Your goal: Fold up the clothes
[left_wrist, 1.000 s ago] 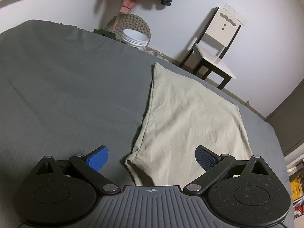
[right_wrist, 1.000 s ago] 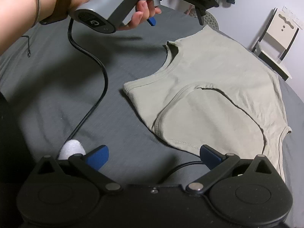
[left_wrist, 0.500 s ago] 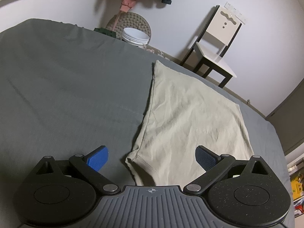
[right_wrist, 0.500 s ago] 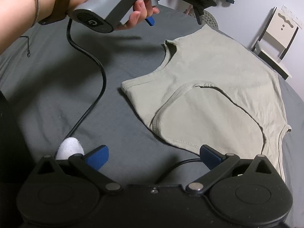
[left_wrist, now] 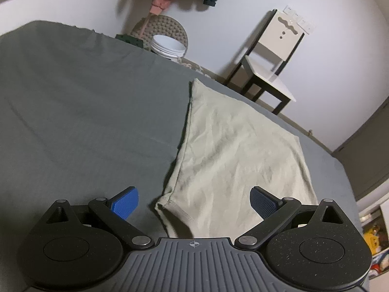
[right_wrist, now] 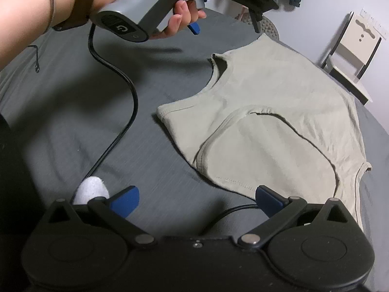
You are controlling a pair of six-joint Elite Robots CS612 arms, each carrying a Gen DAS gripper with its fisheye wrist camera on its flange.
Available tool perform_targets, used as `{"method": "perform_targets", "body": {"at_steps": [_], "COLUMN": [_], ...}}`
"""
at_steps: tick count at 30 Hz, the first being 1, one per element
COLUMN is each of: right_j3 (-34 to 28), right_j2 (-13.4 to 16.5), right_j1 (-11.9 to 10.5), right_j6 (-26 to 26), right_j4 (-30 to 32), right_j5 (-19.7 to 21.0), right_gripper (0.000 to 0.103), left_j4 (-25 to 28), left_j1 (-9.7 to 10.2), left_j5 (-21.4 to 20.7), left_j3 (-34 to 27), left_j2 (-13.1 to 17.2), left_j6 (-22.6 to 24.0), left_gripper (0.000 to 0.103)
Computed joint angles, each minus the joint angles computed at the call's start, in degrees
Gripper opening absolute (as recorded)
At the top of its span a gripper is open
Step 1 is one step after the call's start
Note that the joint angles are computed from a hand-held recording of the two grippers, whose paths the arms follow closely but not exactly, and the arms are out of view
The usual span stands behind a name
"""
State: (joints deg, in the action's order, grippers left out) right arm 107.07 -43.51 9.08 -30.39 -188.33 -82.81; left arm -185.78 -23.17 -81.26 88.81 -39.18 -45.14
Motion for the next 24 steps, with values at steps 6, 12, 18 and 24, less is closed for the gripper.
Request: {"method": "perform_targets", "body": {"at_steps": [6,12,18,24], "right_j3": [0.7,1.6,1.5,-1.1], "right_j2": [0.4,1.7,2.6,5.2], "right_j1": [0.7,1.0,0.9,1.9], "right_j6": [-0.9,-4.9,-7.2,-15.6], "right_j4": [-5.8,-13.3,-17.8,-21.2], "right_j5": [-3.7,-6.3,-5.3,-3.3], "right_gripper": [0.103,0.102,0.101,0.095], "left_j4": [0.0,-1.8,-3.5,0.9], "left_j1": [0.82,1.49,2.45,2.11], "left_j5": [-4.8,-6.2,-6.7,-7.0], "left_j3": [-0.6,-0.8,-0.9,-2.7], "left_j2": [0.3,1.0,2.1,3.1], "left_j6": [3.7,0.7,-5.9,-3.7], "left_gripper": [0.099,0.099,0.098,0.098]}}
